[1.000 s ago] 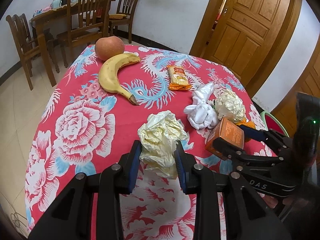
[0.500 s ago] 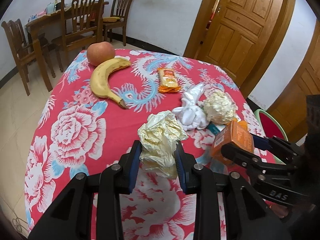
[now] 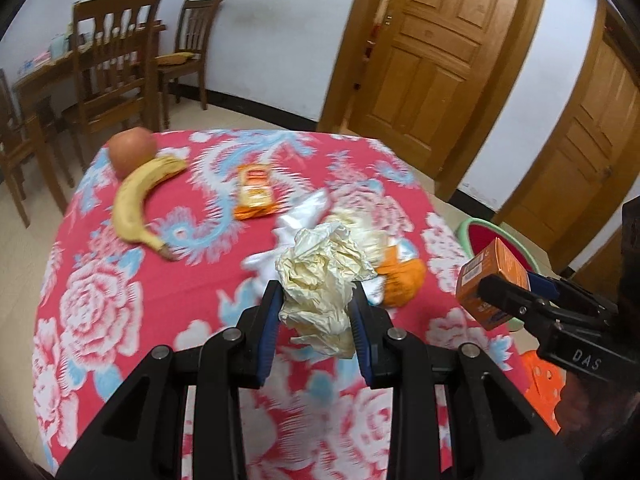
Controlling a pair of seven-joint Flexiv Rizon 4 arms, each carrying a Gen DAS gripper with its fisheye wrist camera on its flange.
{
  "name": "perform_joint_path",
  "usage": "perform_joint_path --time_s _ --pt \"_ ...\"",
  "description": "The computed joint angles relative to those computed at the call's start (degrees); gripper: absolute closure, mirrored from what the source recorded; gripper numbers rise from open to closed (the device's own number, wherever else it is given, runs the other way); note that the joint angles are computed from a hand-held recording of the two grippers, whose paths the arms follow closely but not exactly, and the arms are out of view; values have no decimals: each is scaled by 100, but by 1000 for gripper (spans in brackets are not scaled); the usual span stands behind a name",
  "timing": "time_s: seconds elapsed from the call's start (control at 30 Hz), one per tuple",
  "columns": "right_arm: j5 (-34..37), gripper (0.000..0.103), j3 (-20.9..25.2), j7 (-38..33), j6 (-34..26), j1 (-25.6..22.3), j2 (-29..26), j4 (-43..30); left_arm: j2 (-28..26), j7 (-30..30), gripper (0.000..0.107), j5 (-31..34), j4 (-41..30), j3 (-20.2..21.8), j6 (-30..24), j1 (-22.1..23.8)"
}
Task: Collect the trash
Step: 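Carry the crumpled paper and orange box over the trash bin, then open both tools to drop the paper and box into the bin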
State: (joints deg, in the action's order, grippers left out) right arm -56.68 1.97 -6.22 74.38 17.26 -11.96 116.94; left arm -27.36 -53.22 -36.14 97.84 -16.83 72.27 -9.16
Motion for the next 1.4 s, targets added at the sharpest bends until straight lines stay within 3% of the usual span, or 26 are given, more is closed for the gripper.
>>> perform_joint_path --time_s 0.3,0.83,1.33,1.4 --pt "-430 40 -16 678 -136 -530 579 525 -276 -71 73 289 -623 -100 -275 -357" --pt "-708 40 71 1471 -284 -1639 1205 1436 -1219 -477 73 1118 -2178 16 -1258 -1280" --pt "-632 39 -176 1689 219 -2311 1063 1950 -2309 -858 73 1726 -3885 279 -2330 -1990" --pt "-635 34 -211 1736 310 -2361 1043 1985 -2403 -910 73 1780 -4038 317 -2422 -2051"
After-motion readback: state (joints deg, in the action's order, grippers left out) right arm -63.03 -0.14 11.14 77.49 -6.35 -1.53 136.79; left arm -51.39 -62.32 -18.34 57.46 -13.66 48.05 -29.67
